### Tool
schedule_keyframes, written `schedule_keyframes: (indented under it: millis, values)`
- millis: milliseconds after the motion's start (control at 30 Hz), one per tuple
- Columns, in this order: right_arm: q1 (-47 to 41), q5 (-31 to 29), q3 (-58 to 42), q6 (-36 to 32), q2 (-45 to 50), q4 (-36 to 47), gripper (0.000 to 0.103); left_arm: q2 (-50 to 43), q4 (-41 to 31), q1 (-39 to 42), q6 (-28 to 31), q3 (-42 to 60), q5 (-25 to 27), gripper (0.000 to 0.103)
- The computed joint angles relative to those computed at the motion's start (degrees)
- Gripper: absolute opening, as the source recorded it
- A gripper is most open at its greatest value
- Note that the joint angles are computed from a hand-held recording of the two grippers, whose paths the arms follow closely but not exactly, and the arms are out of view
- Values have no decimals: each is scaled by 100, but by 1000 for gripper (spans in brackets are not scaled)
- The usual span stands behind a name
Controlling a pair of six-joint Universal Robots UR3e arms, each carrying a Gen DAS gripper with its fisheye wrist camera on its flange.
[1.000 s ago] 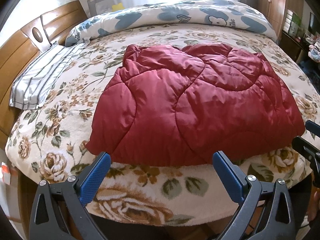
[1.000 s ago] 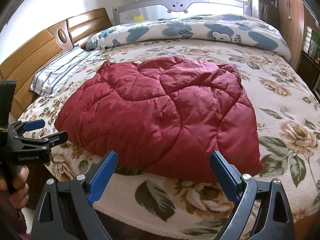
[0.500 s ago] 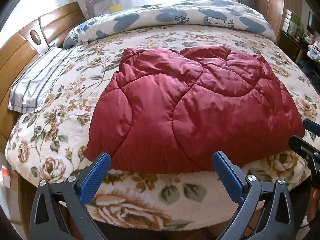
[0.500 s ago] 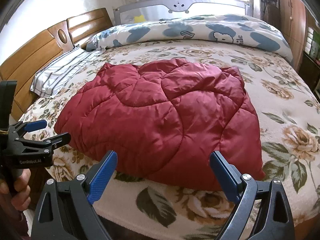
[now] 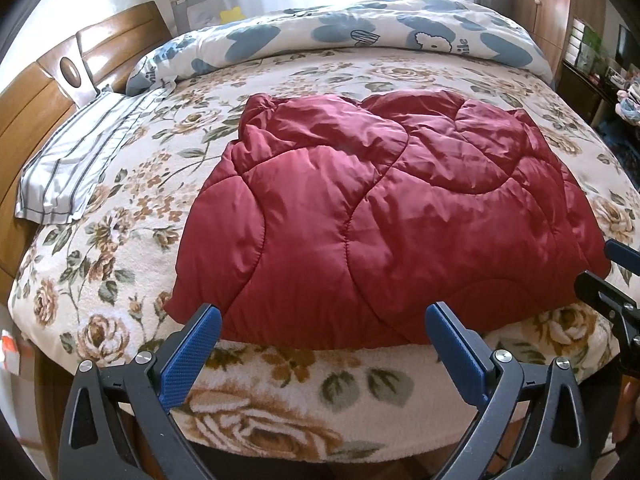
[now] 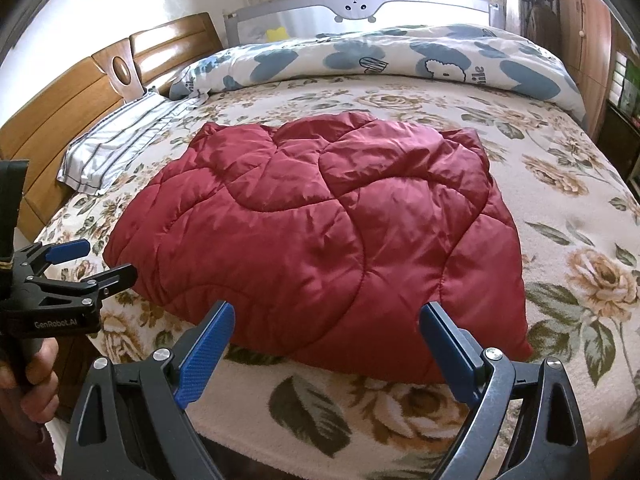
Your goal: Fold large clothes
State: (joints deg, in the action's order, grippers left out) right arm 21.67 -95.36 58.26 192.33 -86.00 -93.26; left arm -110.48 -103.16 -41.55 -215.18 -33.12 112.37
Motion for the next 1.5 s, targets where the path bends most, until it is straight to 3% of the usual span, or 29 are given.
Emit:
schedule_keyframes:
  millis: [1500]
  values:
    - [-14,11,14,-19,11,-25,95,-87,68,-82,22,-52,190,102]
